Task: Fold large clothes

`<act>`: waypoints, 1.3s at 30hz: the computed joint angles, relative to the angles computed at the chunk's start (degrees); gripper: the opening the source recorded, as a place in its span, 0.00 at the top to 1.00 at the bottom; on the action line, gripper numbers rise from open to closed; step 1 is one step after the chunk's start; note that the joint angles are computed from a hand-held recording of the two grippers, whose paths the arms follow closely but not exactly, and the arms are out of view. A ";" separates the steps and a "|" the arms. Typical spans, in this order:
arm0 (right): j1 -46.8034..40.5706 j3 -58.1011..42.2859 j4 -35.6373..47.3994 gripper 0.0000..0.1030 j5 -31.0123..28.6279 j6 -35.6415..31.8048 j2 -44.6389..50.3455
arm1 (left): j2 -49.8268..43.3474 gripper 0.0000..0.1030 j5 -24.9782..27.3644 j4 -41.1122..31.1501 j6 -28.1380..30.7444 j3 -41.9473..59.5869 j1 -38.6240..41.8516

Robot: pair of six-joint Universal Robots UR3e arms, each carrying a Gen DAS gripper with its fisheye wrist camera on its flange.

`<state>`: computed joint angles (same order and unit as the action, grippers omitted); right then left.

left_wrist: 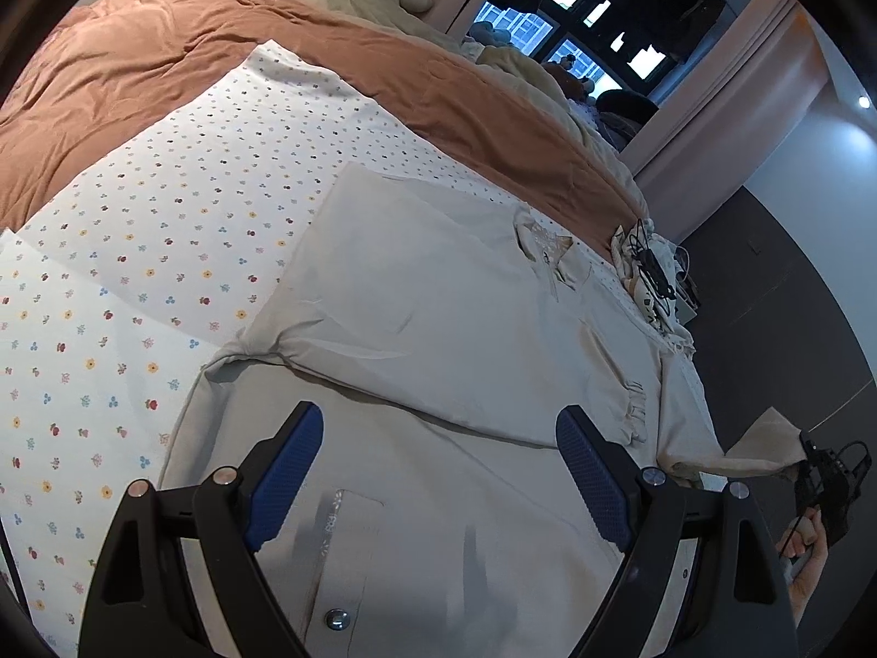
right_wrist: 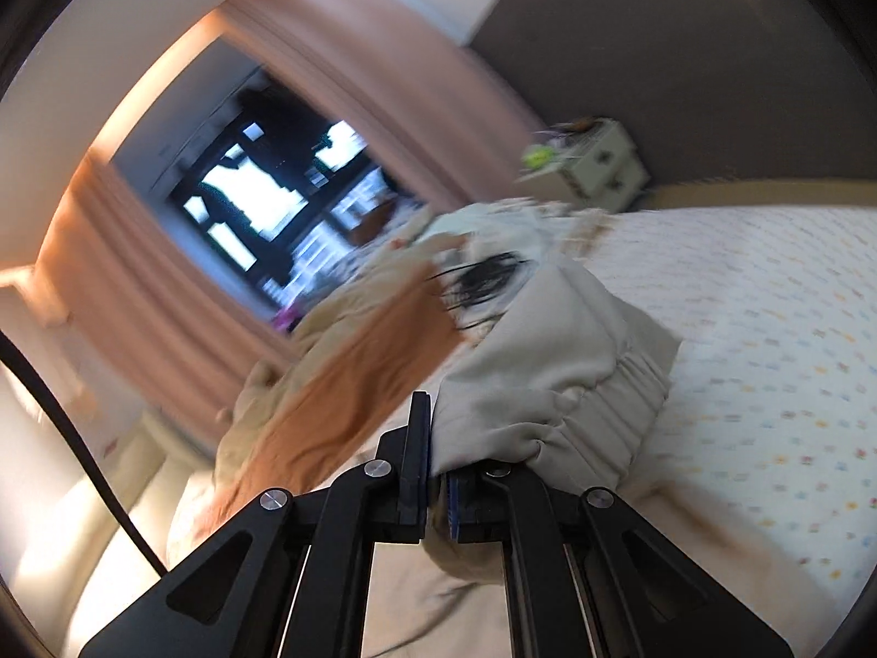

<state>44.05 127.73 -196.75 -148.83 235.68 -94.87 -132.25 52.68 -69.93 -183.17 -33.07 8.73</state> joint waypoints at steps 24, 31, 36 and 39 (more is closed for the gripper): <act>-22.31 -41.56 32.36 0.98 45.52 -12.51 26.07 | -3.29 0.14 -5.21 -3.43 -3.47 5.53 7.21; -31.77 -37.83 28.82 0.02 69.54 -10.80 24.01 | -3.40 0.14 -4.17 -3.30 -3.40 5.57 6.30; -34.43 -28.81 33.33 0.02 68.26 -11.40 10.95 | -3.90 0.14 -2.79 -4.24 -2.20 7.10 4.20; -33.64 -22.76 36.98 0.02 62.37 -9.74 0.87 | -3.56 0.14 -1.89 -4.23 -0.73 7.22 2.47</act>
